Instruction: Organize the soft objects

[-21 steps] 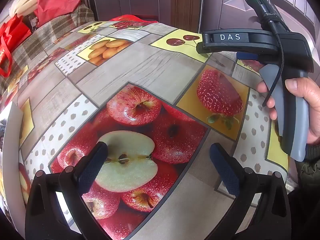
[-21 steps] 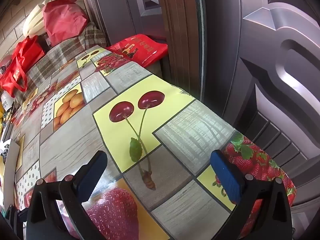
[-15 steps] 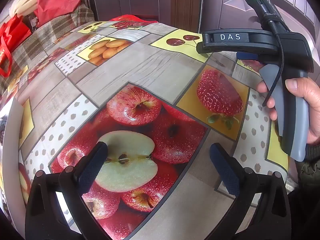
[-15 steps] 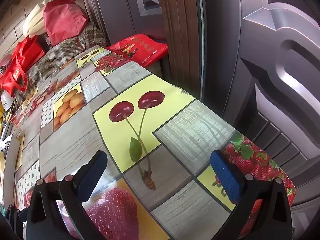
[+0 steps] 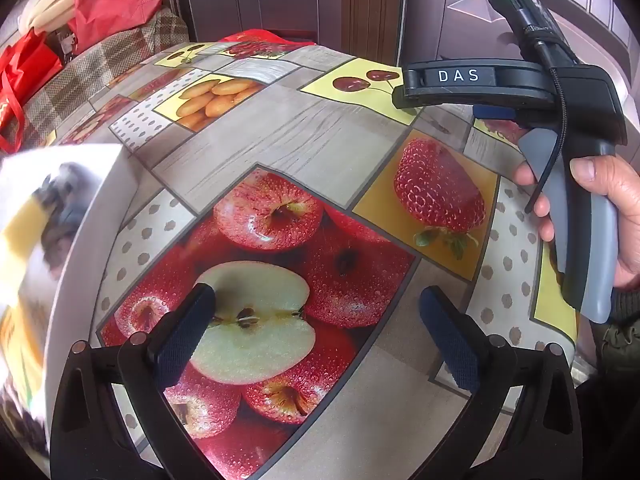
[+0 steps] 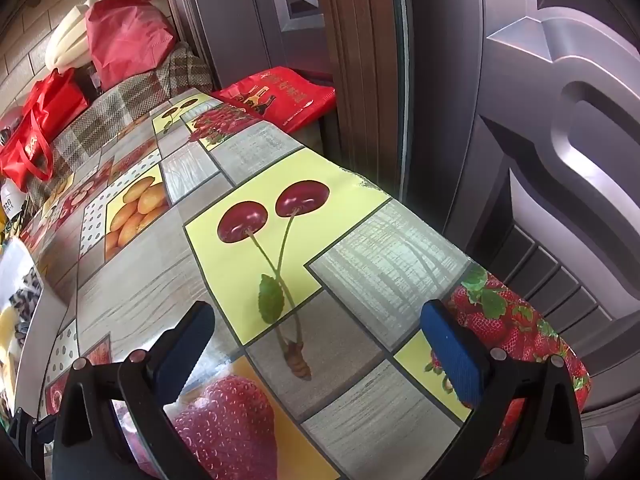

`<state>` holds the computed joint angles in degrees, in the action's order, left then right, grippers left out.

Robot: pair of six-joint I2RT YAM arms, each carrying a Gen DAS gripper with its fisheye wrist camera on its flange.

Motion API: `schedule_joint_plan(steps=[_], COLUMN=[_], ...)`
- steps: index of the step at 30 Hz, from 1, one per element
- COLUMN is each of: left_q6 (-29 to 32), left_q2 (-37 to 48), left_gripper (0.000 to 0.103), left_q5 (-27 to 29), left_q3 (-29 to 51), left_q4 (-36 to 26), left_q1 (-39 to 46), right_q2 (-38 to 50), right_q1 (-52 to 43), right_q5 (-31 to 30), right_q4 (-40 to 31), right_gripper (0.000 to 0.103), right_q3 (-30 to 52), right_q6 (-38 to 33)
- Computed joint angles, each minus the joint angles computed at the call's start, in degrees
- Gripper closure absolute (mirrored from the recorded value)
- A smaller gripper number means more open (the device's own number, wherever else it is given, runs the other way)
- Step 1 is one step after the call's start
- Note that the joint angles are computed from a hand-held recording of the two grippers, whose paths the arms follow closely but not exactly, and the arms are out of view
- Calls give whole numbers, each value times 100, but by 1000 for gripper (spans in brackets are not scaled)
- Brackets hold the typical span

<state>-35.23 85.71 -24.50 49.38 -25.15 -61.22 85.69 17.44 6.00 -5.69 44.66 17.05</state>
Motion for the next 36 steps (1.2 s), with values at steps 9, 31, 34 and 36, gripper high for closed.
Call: schedule_joint_plan(steps=[9,31,34,36], left_q6=[1,-9,0,-9], left_q2=[0,-5,-5,-15], left_gripper=[1,1,1,1], left_q5=[3,8,22,19], left_q3=[0,-17,-12,-10], left_q4=[0,16,13,11], left_q1=[2,-3,11,3], right_q2=[180,71,53,58], right_q1=[136,113,113,120], right_q5=[176,169,168,174], right_q4=[-23,-45,-59,-56], right_gripper=[0,0,0,0], right_q3=[121,38,34,35], right_q6=[14,-17,-18,-14])
